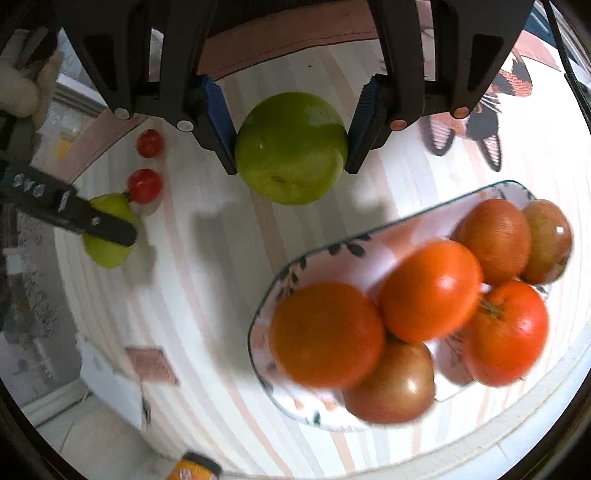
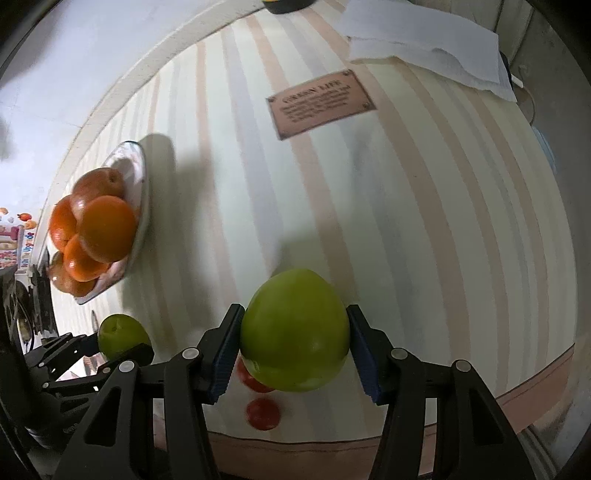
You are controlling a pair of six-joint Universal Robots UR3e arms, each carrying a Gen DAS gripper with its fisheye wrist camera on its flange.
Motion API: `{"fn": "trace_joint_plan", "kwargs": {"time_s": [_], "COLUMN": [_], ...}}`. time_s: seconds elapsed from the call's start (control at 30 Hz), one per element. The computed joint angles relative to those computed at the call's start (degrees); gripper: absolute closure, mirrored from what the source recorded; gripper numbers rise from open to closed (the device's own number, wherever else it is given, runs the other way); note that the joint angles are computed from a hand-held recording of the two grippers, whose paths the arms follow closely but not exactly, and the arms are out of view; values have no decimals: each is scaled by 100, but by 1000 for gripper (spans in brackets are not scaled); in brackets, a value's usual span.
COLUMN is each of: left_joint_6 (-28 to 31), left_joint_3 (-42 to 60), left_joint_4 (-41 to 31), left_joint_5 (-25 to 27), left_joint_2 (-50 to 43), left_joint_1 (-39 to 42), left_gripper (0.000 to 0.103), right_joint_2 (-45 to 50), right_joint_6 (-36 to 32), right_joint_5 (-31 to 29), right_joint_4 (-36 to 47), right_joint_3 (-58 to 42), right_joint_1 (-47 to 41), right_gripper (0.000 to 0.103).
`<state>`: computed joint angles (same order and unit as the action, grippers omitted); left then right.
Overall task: Organize fruits
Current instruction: 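Carry both green apples over the plate with both tools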
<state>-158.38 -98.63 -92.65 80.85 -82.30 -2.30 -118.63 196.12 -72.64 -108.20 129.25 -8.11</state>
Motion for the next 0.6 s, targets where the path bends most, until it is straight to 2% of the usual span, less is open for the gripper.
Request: {"fn": "trace_joint_plan", "kwargs": {"time_s": [0.17, 0.37, 0.43, 0.6], "left_joint_6": [404, 967, 999, 626], "left_joint_3": [1049, 2855, 3474, 4375], "left_joint_4": [-950, -2069, -2217, -1861], "left_joint_5": [-490, -1048, -1057, -672], "left_joint_2": [209, -171, -481, -1470], "left_joint_1": [766, 1966, 2226, 2389], "left_gripper": [48, 48, 48, 48], "right_joint_2": [508, 2059, 2841, 4439], "right_joint_6": [289, 656, 701, 596], "right_joint_5": [107, 166, 121, -215], "right_joint_4": [-263, -891, -1014, -684], "right_joint_3": [-634, -2197, -2968, -4766], "right_joint_1": [427, 1140, 1393, 1883], "right_gripper": [45, 45, 45, 45]}}
